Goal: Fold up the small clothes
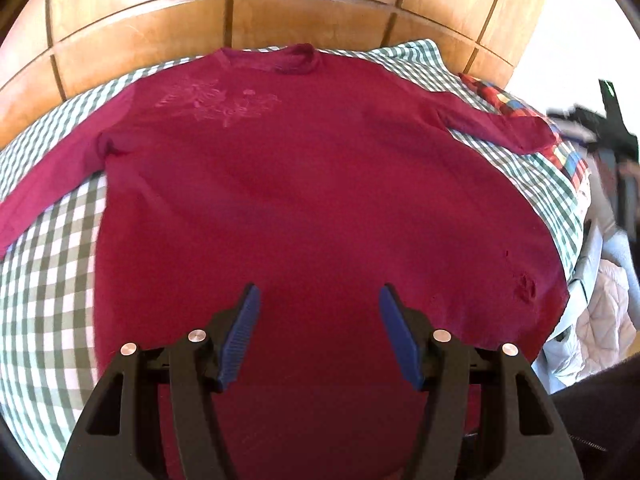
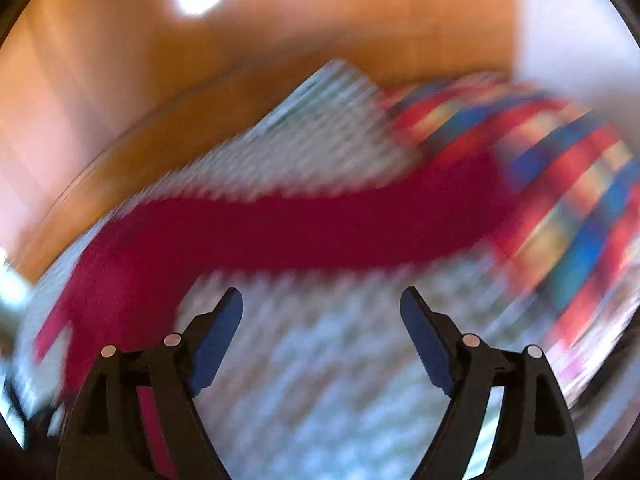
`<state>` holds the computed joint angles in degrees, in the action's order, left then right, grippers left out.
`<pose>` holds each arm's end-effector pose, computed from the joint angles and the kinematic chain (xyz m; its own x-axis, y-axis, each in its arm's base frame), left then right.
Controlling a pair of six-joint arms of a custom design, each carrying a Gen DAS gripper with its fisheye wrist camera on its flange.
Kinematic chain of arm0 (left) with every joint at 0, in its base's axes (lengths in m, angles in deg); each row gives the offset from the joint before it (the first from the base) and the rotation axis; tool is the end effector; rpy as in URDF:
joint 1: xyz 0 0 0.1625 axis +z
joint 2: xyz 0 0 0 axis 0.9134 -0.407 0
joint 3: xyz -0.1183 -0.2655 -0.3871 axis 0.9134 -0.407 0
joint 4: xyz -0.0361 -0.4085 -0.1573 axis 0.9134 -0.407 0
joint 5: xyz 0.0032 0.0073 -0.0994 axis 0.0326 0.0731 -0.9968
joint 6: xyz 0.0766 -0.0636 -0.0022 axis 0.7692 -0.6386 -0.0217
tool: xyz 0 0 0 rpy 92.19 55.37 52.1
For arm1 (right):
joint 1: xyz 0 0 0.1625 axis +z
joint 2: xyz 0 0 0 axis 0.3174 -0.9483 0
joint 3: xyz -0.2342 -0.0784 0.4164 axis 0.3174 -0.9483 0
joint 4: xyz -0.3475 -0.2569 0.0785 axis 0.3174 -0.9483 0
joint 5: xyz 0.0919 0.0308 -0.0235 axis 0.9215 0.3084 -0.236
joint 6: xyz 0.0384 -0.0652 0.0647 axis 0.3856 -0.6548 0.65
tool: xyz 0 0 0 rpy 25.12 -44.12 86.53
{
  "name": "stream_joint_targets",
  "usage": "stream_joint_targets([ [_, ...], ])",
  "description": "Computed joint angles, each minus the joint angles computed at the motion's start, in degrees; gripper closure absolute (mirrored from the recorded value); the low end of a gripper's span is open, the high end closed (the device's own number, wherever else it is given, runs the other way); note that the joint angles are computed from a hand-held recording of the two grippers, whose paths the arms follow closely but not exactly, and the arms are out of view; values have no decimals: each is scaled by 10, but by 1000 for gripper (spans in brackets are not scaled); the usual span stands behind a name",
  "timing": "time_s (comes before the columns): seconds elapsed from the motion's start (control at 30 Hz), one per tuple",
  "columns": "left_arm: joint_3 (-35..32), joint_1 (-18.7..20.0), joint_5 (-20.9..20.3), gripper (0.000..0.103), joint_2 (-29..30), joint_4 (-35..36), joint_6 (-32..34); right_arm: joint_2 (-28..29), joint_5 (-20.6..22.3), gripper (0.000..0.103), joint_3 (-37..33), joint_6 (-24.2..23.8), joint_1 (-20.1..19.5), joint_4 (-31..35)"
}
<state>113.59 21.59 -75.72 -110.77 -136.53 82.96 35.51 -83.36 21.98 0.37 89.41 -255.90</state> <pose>0.1503 -0.7773 0.3914 -0.7949 0.0485 -0.6048 0.3756 0.8222 -0.4276 0.3359 -0.7928 0.0376 -0.8435 -0.0318 0.5361 -0.3383 0.8068 -0.4844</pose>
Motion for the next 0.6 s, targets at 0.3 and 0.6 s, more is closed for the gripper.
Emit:
stream_joint_targets([
  [0.3,37,19,12,42,-34,-28,0,18,59,93,101,28,28,123],
  [0.6,87,24,35,42,-68,-9,48,-18,0,94,163,-21,77,72],
])
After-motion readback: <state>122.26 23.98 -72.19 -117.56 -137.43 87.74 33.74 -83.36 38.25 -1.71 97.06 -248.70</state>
